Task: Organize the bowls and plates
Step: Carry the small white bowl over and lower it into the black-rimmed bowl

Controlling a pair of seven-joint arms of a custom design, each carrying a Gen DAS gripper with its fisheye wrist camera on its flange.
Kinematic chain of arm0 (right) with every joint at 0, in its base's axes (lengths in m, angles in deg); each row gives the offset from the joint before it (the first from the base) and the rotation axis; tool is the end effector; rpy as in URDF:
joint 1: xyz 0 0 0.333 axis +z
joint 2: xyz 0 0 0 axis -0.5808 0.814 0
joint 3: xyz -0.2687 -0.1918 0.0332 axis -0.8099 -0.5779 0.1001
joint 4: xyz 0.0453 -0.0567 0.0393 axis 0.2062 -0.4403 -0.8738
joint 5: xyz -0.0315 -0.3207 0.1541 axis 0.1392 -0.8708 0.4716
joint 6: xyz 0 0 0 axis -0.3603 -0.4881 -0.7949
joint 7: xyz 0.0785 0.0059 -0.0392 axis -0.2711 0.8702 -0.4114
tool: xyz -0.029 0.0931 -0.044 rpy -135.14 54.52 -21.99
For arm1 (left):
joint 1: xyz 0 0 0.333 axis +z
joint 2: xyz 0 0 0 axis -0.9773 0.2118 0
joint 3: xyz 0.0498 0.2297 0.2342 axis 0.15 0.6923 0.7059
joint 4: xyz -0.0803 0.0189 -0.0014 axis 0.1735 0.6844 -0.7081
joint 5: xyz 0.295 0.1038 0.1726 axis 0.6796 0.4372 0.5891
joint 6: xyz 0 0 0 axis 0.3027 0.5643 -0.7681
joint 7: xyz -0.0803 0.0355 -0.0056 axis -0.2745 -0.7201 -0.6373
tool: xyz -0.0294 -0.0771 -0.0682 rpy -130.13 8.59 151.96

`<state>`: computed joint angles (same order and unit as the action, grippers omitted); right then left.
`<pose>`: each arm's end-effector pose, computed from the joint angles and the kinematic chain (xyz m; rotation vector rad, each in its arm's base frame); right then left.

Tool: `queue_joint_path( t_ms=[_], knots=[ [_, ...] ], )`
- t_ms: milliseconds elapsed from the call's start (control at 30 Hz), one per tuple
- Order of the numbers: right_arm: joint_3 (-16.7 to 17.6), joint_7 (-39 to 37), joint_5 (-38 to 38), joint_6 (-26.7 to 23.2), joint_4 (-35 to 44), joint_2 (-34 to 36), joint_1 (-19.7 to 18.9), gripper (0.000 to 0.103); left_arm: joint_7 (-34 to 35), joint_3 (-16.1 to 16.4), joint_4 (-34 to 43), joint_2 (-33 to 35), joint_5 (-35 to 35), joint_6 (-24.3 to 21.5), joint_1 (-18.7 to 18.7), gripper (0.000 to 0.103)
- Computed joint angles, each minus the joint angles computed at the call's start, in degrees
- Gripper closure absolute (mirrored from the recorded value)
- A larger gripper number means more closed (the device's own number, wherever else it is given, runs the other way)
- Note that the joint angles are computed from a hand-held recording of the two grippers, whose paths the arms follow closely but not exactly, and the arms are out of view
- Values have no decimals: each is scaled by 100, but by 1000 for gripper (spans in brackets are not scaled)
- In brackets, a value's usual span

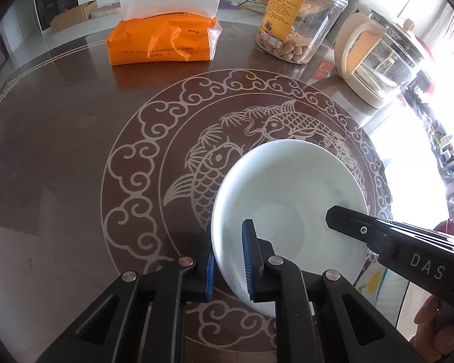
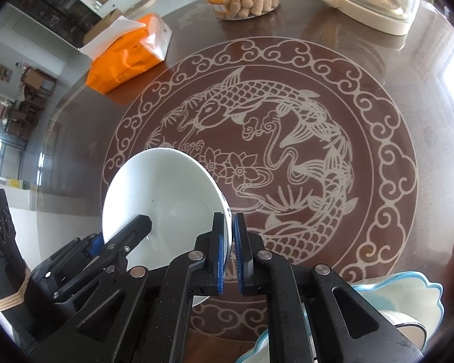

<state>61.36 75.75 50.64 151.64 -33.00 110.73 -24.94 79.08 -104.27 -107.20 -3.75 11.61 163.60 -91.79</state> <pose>0.6650 0.1212 0.3990 -1.5420 2.2592 0.0272 0.6825 -0.3162 0.4084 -1.7350 2.4765 -0.6418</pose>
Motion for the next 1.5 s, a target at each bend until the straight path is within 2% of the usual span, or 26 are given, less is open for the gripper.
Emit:
queue_joint_path(
  t_ms=[200, 367, 567, 733, 867, 1000, 1200, 1500],
  knots=[
    [113, -210, 257, 337, -356, -342, -51, 94, 165, -113, -667, -624, -97, 360, 169, 88],
    [151, -439, 485, 650, -1047, -1125, -66, 94, 513, -317, -1398, -1406, -333, 719, 275, 88],
    [-36, -25, 81, 862, -2300, -2459, -61, 94, 1025, -582, -1976, -1991, -733, 831, 90, 88],
    [-44, 546, -411, 840, -3170, -3195, -329, 94, 1043, -560, -2055, -1921, -655, 693, -337, 88],
    [-33, 677, -468, 936, -3577, -3345, -485, 94, 851, -453, -2088, -1812, -339, 698, -607, 88],
    [-42, 508, -203, 1153, -3835, -3338, -506, 94, 777, -423, -2167, -1762, -191, 684, -661, 88],
    [12, 507, -237, 1352, -3924, -3195, -512, 95, 684, -358, -2161, -1681, 120, 657, -751, 88],
    [121, 919, -1098, 1462, -4027, -3227, -594, 96, 651, -308, -2219, -1714, 535, 684, -858, 87]
  ],
)
